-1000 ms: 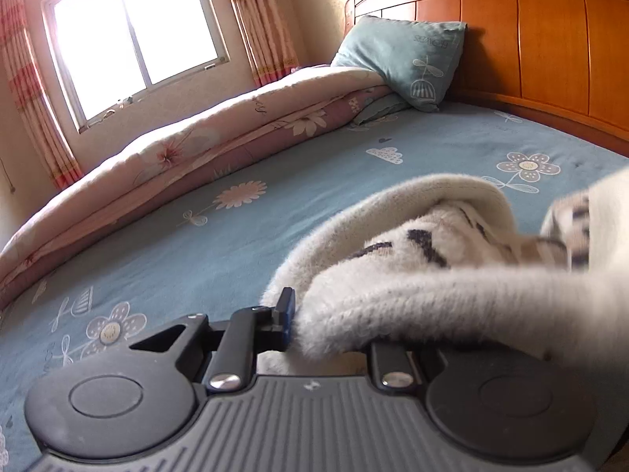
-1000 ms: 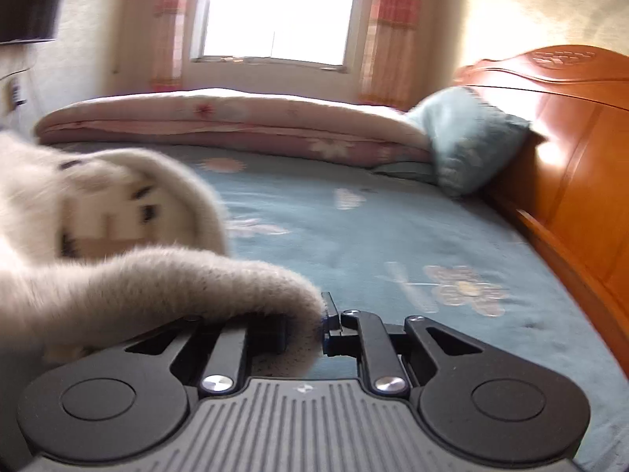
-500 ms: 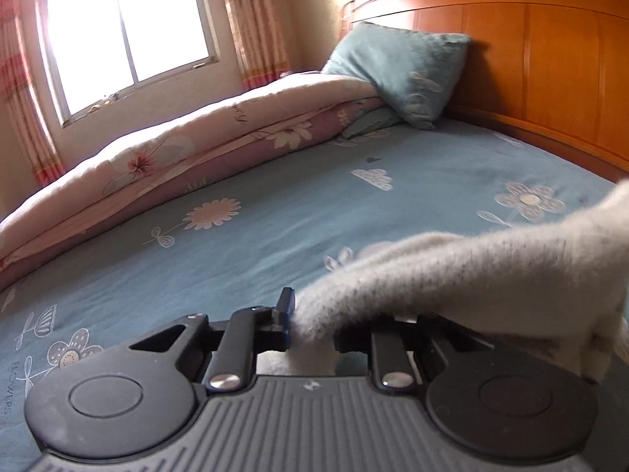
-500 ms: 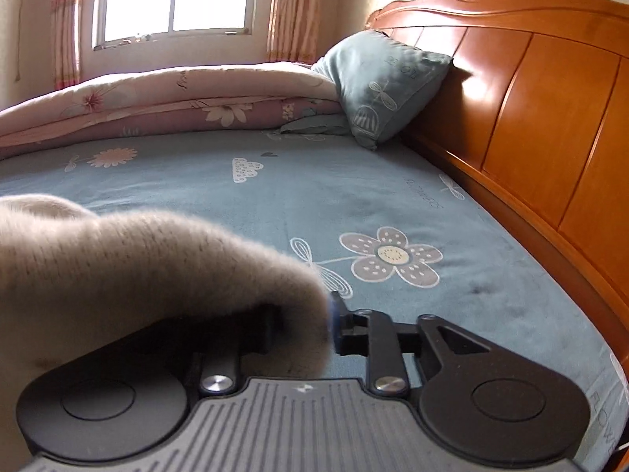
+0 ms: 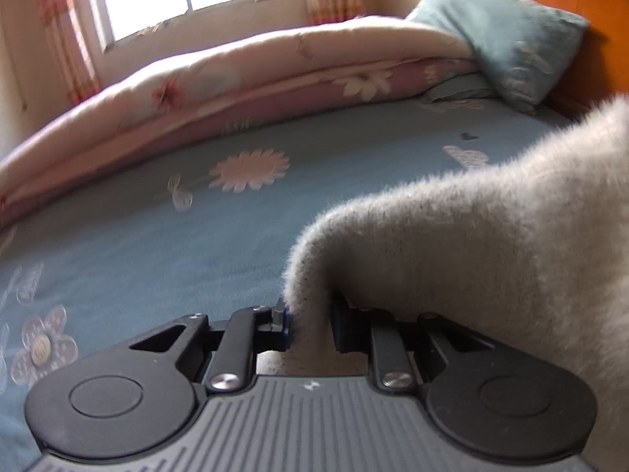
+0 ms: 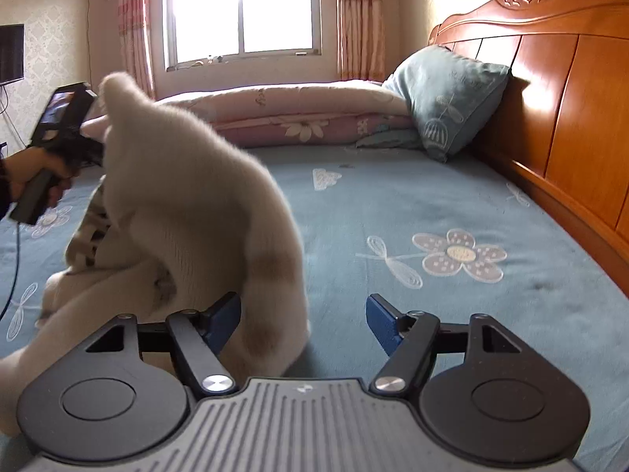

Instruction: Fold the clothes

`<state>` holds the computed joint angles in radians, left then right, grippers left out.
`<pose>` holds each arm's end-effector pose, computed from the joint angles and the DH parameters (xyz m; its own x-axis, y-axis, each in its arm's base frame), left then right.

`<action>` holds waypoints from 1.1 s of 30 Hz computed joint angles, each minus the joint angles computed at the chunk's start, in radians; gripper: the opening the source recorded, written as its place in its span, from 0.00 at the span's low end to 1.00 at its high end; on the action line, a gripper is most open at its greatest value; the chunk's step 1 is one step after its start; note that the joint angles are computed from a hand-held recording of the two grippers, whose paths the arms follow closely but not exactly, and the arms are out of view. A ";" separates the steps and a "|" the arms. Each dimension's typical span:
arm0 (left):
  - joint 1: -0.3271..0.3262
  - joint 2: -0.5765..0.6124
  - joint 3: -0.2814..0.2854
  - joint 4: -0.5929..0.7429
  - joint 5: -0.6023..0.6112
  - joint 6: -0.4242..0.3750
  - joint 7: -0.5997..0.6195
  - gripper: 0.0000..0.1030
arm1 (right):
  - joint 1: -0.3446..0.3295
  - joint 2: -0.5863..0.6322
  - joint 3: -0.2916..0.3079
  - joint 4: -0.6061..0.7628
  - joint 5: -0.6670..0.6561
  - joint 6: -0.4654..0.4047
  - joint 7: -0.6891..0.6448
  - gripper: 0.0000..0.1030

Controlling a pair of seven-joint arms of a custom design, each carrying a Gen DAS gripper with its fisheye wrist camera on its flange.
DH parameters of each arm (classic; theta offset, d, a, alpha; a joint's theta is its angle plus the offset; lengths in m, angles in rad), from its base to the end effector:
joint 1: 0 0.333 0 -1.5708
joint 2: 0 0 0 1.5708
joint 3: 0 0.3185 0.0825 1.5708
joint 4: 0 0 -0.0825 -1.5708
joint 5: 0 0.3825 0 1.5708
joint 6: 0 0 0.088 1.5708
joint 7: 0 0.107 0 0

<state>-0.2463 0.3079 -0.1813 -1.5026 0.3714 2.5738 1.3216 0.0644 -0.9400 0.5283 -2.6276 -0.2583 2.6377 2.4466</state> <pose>0.6447 -0.2788 0.5866 -0.3176 -0.9392 -0.1308 -0.6325 0.3126 -0.7087 0.2676 0.2404 0.5833 -0.0772 -0.9957 -0.0515 -0.5139 0.0840 -0.8537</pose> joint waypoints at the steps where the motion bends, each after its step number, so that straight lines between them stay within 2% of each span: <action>1: -0.007 0.025 0.009 0.030 0.007 -0.030 -0.021 0.21 | 0.011 -0.004 0.001 -0.007 0.004 -0.006 0.000 0.73; 8: -0.056 0.125 0.056 0.131 0.116 -0.182 -0.121 0.24 | 0.045 0.039 0.017 -0.007 0.025 -0.006 0.034 0.73; 12: -0.025 0.093 0.038 0.063 0.094 -0.144 -0.098 0.27 | 0.064 0.068 0.022 0.006 0.023 0.007 0.042 0.73; 15: -0.003 0.054 0.035 0.020 0.077 -0.138 -0.090 0.40 | 0.077 0.076 0.024 0.019 0.013 -0.003 0.038 0.73; 19: 0.064 -0.048 0.007 -0.101 -0.023 -0.076 -0.019 0.43 | 0.090 0.066 0.023 0.024 0.012 -0.012 0.048 0.73; 21: 0.096 -0.107 -0.003 -0.174 -0.079 -0.039 0.046 0.49 | 0.095 0.060 0.024 0.027 0.014 -0.019 0.056 0.73; 24: 0.148 -0.210 -0.019 -0.302 -0.243 0.023 0.195 0.52 | 0.112 0.057 0.021 0.027 0.024 -0.020 0.063 0.73; 26: 0.169 -0.276 -0.015 -0.386 -0.392 0.061 0.318 0.60 | 0.119 0.060 0.022 0.032 0.026 -0.022 0.061 0.73; 28: 0.167 -0.341 0.003 -0.467 -0.541 0.074 0.438 0.68 | 0.123 0.060 0.027 0.036 0.027 -0.022 0.065 0.73; 29: 0.160 -0.371 0.016 -0.504 -0.596 0.075 0.483 0.68 | 0.127 0.063 0.028 0.039 0.029 -0.022 0.066 0.74; 33: 0.125 -0.468 0.059 -0.636 -0.650 0.082 0.541 0.68 | 0.148 0.083 0.027 0.052 0.041 -0.014 0.065 0.75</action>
<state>-0.1209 -0.1597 -0.1225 -2.1385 -0.2781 2.6556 1.8622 0.2121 -0.8569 0.5553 -2.5755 -0.2173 2.6238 2.5116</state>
